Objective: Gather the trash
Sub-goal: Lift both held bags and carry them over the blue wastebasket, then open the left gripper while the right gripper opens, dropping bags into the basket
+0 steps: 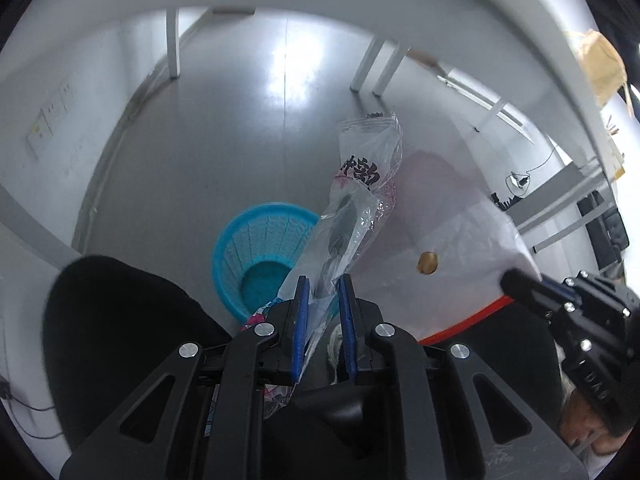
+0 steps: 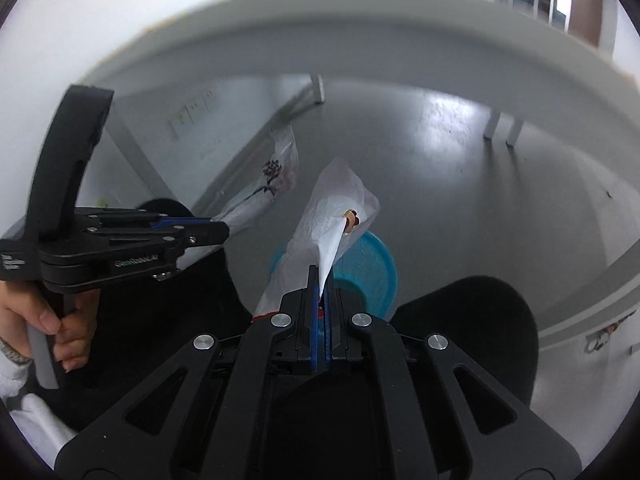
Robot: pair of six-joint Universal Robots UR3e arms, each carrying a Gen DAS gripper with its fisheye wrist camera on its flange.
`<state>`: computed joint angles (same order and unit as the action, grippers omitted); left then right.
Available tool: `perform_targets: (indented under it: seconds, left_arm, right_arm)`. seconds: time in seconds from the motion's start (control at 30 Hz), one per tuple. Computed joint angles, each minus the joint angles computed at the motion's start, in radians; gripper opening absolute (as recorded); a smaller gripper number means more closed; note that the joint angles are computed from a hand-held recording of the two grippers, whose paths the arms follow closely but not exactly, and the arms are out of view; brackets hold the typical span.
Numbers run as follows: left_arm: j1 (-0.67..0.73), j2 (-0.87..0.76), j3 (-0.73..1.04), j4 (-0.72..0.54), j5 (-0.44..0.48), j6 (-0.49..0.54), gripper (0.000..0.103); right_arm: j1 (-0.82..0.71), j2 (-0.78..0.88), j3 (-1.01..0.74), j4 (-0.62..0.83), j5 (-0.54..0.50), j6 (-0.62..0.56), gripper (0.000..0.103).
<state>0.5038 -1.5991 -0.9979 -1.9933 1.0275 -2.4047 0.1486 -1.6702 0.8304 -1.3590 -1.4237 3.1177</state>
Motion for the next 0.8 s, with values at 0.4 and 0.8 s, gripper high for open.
perform_targets:
  seconds: [0.4,0.8]
  left_arm:
    - [-0.103,-0.164,-0.051,0.182,0.052,-0.244,0.014]
    - [-0.177,-0.391,0.1,0.211,0.129,-0.399,0.014]
  right_arm:
    - [0.022,0.097,0.228,-0.187,-0.041,0.1,0.001]
    - [0.015,0.374,0.111,-0.188,-0.021,0.158,0.001]
